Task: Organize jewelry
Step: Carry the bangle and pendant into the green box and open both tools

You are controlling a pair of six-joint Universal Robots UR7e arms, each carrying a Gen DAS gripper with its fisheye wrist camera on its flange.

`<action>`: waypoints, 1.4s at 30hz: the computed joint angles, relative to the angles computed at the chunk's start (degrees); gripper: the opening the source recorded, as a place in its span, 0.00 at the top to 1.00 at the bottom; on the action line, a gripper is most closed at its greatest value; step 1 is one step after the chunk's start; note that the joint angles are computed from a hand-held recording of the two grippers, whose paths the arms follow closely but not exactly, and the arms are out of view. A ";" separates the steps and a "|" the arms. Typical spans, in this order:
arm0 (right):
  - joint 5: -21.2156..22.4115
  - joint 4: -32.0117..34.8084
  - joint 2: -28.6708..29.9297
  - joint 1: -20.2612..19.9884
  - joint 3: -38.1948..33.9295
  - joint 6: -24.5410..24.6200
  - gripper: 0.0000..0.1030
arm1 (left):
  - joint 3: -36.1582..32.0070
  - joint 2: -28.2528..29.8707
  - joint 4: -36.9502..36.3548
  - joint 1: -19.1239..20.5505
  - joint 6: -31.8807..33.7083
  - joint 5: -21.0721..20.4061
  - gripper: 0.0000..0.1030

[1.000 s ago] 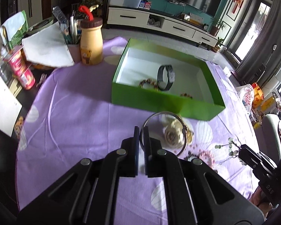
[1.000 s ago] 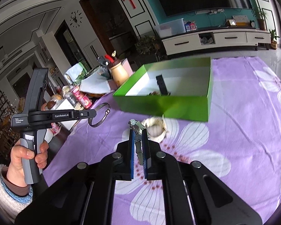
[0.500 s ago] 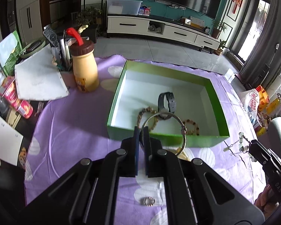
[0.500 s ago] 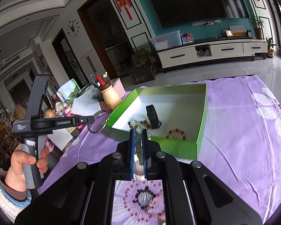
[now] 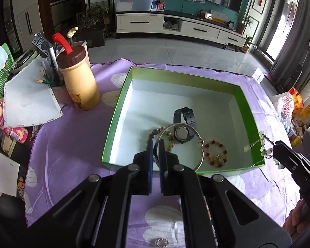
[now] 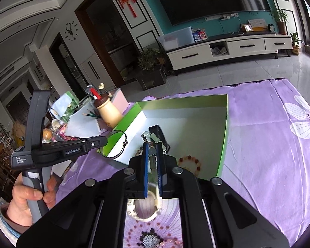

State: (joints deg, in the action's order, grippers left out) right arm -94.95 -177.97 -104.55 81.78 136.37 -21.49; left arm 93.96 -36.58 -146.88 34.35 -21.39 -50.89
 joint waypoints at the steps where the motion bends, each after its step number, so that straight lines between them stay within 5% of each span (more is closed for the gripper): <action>1: -0.29 0.11 0.22 -0.01 -0.20 0.07 0.93 | -0.58 0.44 0.36 0.21 0.01 0.07 0.96; 21: -4.69 1.65 9.12 -1.08 -7.47 0.61 0.93 | -10.37 7.49 7.87 3.59 0.13 4.69 0.95; 42: -9.00 0.62 14.08 -0.53 -9.83 -0.11 0.93 | -12.88 10.72 9.25 3.72 1.78 6.22 0.95</action>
